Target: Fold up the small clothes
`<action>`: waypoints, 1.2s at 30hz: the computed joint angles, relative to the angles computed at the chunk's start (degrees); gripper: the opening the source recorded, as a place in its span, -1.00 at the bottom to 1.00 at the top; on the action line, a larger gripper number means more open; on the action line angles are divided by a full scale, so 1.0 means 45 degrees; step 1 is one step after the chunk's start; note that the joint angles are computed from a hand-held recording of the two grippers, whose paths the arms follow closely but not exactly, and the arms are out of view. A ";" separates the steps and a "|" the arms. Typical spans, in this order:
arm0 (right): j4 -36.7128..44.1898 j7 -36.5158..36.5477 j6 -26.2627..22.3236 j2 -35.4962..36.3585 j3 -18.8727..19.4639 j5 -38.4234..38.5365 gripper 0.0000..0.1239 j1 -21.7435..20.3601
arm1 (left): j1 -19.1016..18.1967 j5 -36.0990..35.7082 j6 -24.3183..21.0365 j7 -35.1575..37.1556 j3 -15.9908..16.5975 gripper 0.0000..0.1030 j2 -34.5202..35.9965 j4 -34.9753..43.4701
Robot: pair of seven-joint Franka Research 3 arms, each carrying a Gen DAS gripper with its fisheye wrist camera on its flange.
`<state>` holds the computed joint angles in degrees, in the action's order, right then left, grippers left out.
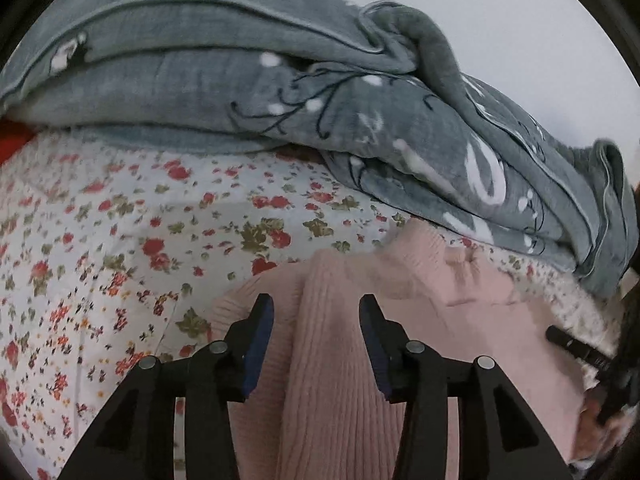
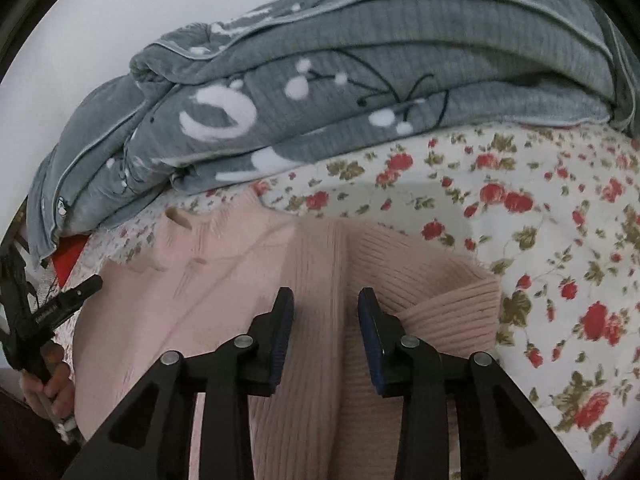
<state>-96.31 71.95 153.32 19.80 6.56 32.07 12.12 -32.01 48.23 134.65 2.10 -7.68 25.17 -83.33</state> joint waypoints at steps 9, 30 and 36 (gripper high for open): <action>-0.1451 -0.3943 0.3509 -0.0896 0.1779 0.3285 -0.92 -0.0924 | -0.0489 0.2127 0.0516 -0.1325 0.0490 -0.86 -0.0510 -0.0613; -0.0977 0.2366 0.2039 -0.0374 -0.0509 -0.2960 -0.59 0.0685 | -0.0379 -0.0662 -0.2062 0.1384 0.0069 -0.52 0.1237 0.1790; -0.2239 0.1383 0.2129 -0.1870 -0.0376 -0.2595 -0.34 0.0605 | -0.2057 0.0832 -0.5043 0.2870 0.0720 -0.07 0.2237 0.4242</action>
